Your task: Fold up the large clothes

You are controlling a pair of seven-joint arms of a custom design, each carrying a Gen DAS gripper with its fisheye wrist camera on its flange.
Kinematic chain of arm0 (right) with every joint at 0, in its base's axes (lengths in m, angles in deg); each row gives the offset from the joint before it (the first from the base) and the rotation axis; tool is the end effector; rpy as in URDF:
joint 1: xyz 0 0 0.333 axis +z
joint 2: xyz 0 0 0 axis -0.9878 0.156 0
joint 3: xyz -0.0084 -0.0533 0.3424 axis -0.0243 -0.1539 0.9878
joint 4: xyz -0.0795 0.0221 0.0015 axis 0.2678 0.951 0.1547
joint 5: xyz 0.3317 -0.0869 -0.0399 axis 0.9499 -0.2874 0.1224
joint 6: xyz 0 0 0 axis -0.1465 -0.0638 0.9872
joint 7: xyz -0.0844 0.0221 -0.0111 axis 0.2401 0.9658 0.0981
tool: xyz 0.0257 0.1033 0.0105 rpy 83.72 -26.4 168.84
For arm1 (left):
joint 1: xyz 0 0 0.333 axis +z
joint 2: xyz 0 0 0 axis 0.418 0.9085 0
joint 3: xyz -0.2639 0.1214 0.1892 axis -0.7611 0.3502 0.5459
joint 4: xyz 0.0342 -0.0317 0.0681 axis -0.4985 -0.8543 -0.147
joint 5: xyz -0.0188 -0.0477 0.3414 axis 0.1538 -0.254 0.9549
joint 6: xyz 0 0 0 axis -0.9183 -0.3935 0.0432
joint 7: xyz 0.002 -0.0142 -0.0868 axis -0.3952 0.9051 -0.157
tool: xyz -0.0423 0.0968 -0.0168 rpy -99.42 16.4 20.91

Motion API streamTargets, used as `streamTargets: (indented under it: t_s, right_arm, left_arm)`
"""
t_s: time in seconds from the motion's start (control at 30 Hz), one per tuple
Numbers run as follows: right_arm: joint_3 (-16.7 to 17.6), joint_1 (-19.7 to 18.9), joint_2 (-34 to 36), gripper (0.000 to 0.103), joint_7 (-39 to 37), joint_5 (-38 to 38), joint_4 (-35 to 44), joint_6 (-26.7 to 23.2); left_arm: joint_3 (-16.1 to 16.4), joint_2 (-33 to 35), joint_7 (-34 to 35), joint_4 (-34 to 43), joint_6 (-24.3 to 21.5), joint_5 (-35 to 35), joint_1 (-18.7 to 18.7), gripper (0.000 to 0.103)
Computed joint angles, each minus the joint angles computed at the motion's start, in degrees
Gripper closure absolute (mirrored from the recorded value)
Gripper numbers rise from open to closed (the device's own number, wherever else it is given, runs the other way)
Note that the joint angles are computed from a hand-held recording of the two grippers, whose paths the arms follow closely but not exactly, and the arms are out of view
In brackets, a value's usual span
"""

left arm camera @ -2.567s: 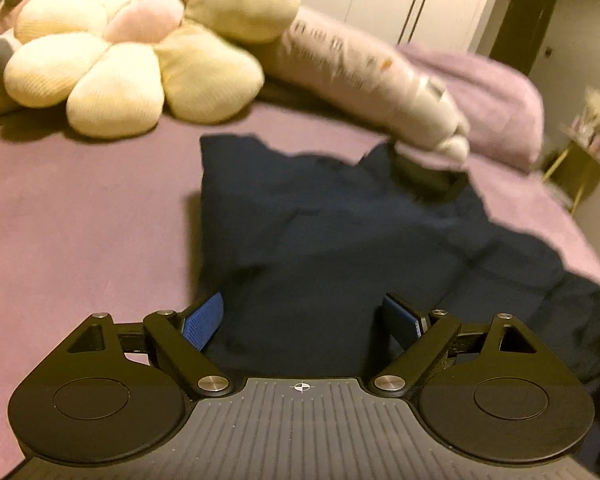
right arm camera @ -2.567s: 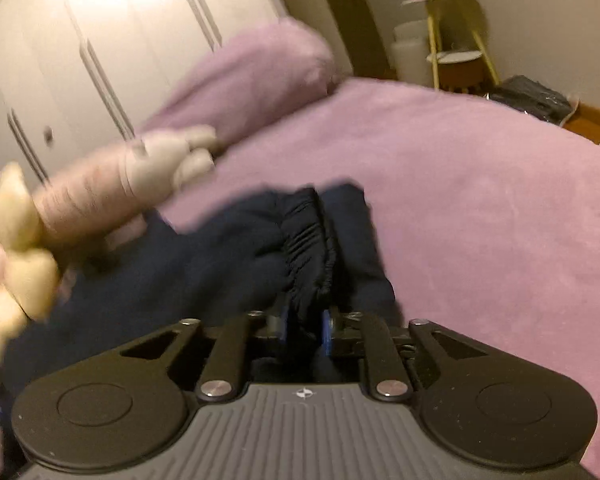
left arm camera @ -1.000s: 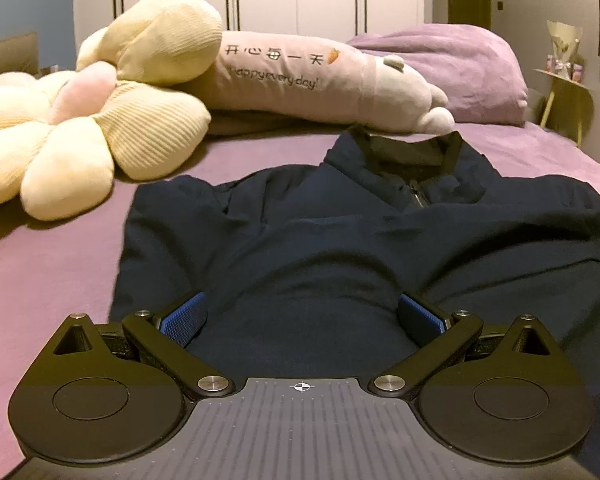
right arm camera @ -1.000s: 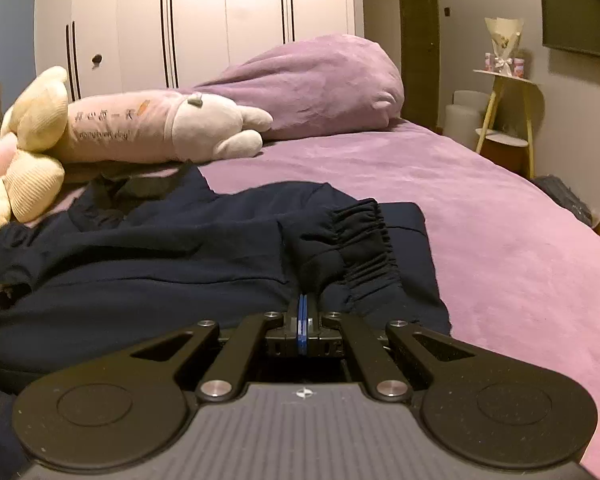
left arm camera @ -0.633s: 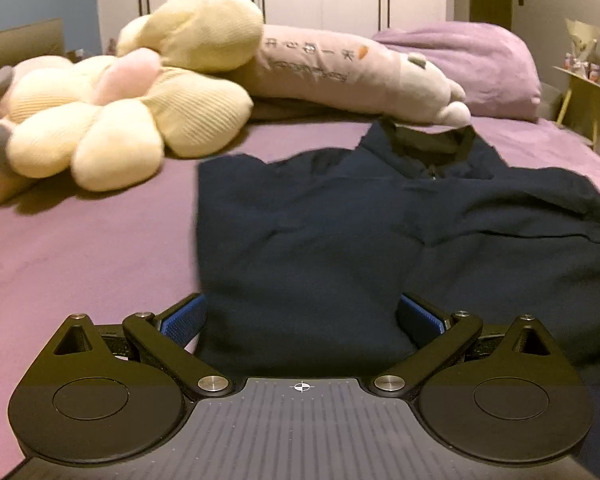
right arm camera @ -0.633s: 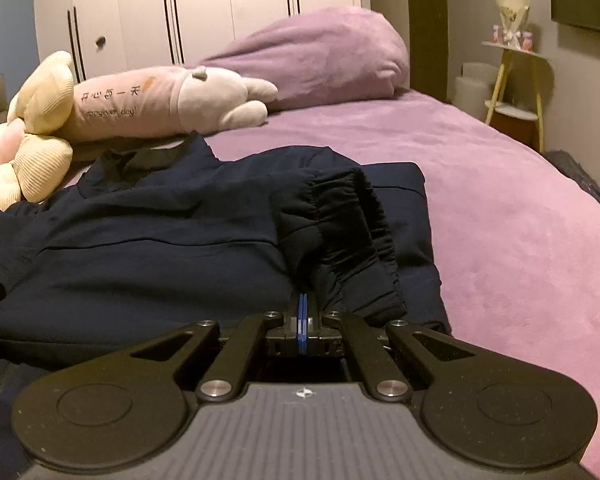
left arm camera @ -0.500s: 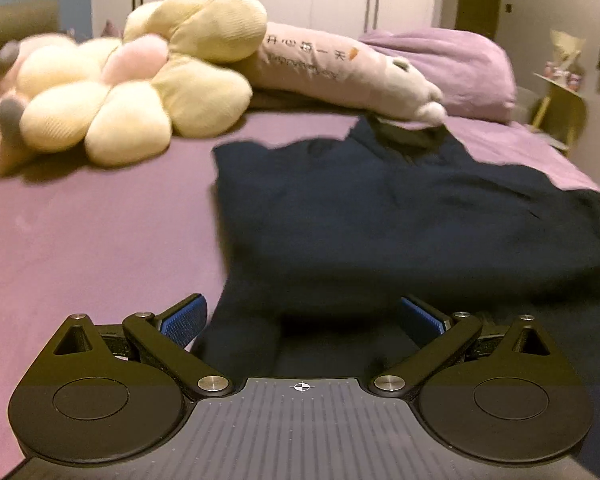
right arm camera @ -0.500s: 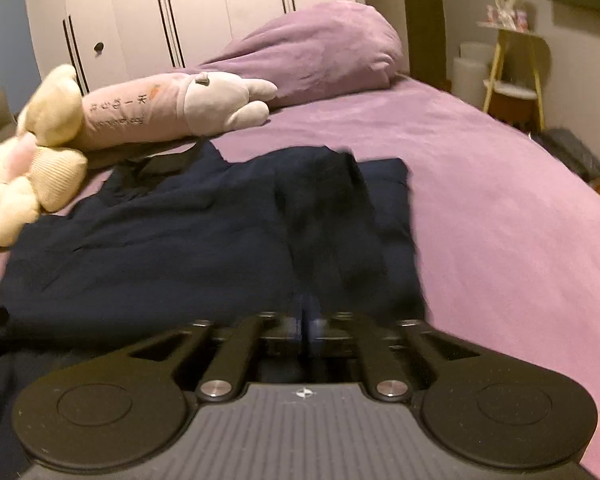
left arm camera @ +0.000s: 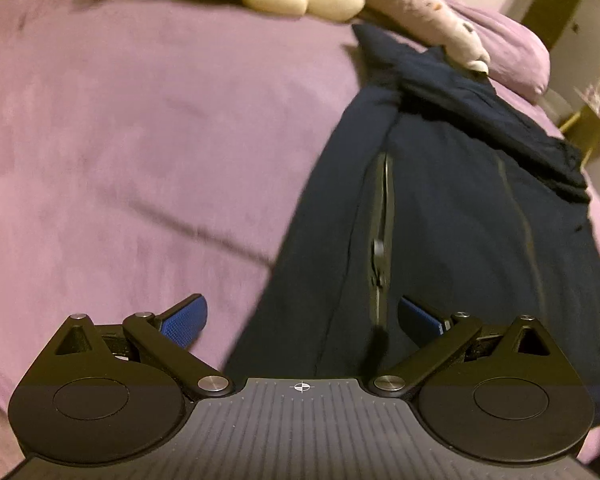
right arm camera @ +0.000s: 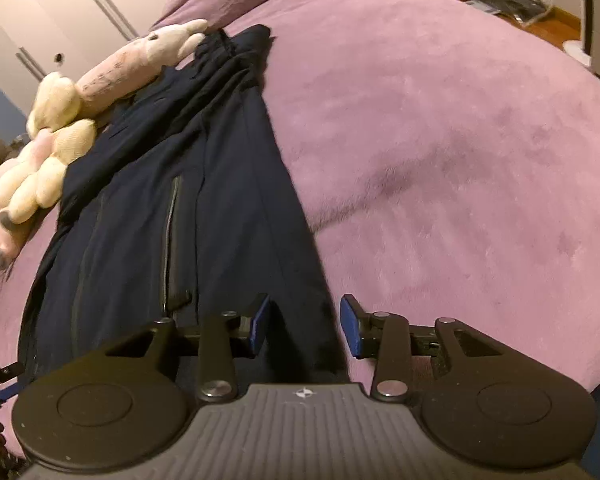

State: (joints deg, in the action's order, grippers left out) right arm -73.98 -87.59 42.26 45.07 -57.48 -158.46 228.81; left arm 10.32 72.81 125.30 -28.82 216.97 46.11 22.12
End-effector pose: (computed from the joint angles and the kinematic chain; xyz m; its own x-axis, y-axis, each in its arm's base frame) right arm 0.7322 0.0010 0.4982 0.0159 -0.8907 -0.4544 -0.8417 0.2334 -0.4869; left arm 0.6449 -0.0312 0.5358 0.4364 -0.8525 0.2879 -0.6680 -0.5213 -0.5310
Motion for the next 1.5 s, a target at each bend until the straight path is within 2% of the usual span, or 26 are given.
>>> streamTargets:
  t_s: [0.07, 0.13, 0.17, 0.27, 0.33, 0.37, 0.43, 0.53, 0.57, 0.63, 0.67, 0.7, 0.77, 0.87, 0.9, 0.93, 1.0, 1.03, 1.07, 1.13, 1.37, 1.5]
  right_arm:
    - [0.74, -0.74, 0.29, 0.063, -0.73, 1.09, 0.22, -0.96]
    - [2.19, -2.03, 0.21, 0.062, -3.23, 3.72, -0.11, -1.41]
    - [1.92, -1.94, 0.49, 0.062, -3.27, 3.8, 0.41, -2.17]
    - [2.25, -2.93, 1.44, 0.062, -3.6, 6.09, 2.2, -5.67]
    - [2.44, -3.72, 2.03, 0.078, -3.69, 7.88, 3.66, -7.94]
    - [2.73, -4.26, 2.25, 0.078, -4.0, 9.09, 4.26, -9.2]
    - [3.16, -4.92, 2.29, 0.081, -5.77, 11.27, 4.65, -10.35]
    - [3.54, -5.78, 3.33, 0.081, -6.76, 14.4, 6.72, -13.47]
    - [3.61, -5.99, 3.98, 0.081, -6.71, 15.24, 7.95, -14.89]
    - [2.65, -5.3, 5.49, 0.07, -5.26, 14.41, 10.92, -17.55]
    - [2.17, -4.9, 6.31, 0.067, -4.38, 13.55, 12.42, -18.87]
    - [1.82, -4.53, 6.82, 0.067, -3.91, 12.74, 13.38, -19.64]
    - [1.66, -4.19, 6.8, 0.067, -4.44, 11.96, 13.48, -19.66]
    - [1.83, -4.24, 6.84, 0.068, -5.04, 12.03, 13.52, -19.84]
    - [1.87, -4.26, 6.89, 0.074, -5.12, 12.06, 13.51, -19.95]
    - [1.82, -4.14, 6.87, 0.078, -5.36, 11.88, 13.49, -19.91]
    - [1.87, -4.14, 6.66, 0.081, -6.05, 11.81, 13.2, -19.75]
    - [2.09, -4.28, 6.46, 0.083, -6.81, 12.09, 12.89, -19.64]
    - [2.4, -4.46, 6.33, 0.084, -7.67, 12.64, 12.62, -19.4]
    - [3.02, -4.86, 6.59, 0.086, -8.74, 13.88, 13.22, -19.88]
    - [4.34, -4.56, 8.29, 0.087, -7.92, 18.45, 17.8, -19.08]
    - [5.3, -3.48, 13.1, 0.088, -4.49, 19.25, 27.49, -18.15]
  left_arm:
    - [-3.91, -0.88, 6.26, -2.4, 3.41, -9.25, 3.59, 0.0]
    - [-4.25, -1.2, 7.86, -3.6, 5.18, -13.07, 4.04, 0.002]
    - [-4.42, -1.08, 8.69, -3.49, 4.98, -14.91, 4.4, 0.011]
    - [-4.23, -1.59, 9.39, -3.9, 3.86, -17.98, 4.68, 0.023]
    - [-4.87, -2.25, 12.11, -4.53, 3.78, -20.85, 5.56, 0.037]
    - [-5.11, -2.44, 13.47, -4.57, 3.47, -22.14, 5.96, 0.047]
    - [-6.73, -3.13, 18.32, -5.67, 4.47, -27.64, 7.5, 0.059]
    - [-8.0, -3.49, 23.82, -6.11, 5.0, -34.91, 8.76, 0.059]
    - [-7.31, -3.21, 23.44, -5.63, 4.11, -34.42, 8.29, 0.055]
    - [-5.46, -2.48, 20.96, -4.64, 2.29, -31.11, 7.0, 0.048]
    - [-5.25, -2.27, 20.94, -4.36, 1.48, -30.83, 7.04, 0.046]
    - [-5.67, -2.19, 22.02, -4.35, 1.29, -32.09, 7.55, 0.044]
    - [-7.1, -2.13, 25.89, -4.44, 1.3, -36.13, 8.81, 0.03]
    - [-7.16, -1.75, 29.89, -3.14, -0.77, -36.25, 8.76, 0.027]
    - [-7.0, -1.61, 30.72, -2.57, -1.52, -35.55, 8.52, 0.027]
    - [-7.0, -1.55, 31.6, -2.17, -2.12, -35.33, 8.39, 0.028]
    - [-6.72, -1.6, 32.17, -1.76, -2.79, -34.62, 7.91, 0.045]
    - [-6.35, -1.59, 31.64, -1.49, -3.17, -33.75, 7.53, 0.061]
    - [-6.14, -1.61, 31.22, -1.4, -3.31, -33.43, 7.35, 0.072]
    - [-6.63, -1.87, 31.65, -1.56, -2.59, -35.58, 7.7, 0.079]
    - [-7.5, -2.71, 32.13, 1.25, 5.85, -38.35, 6.54, 0.082]
    - [-7.77, 0.82, 31.54, 9.11, 7.12, -38.18, 6.55, 0.082]
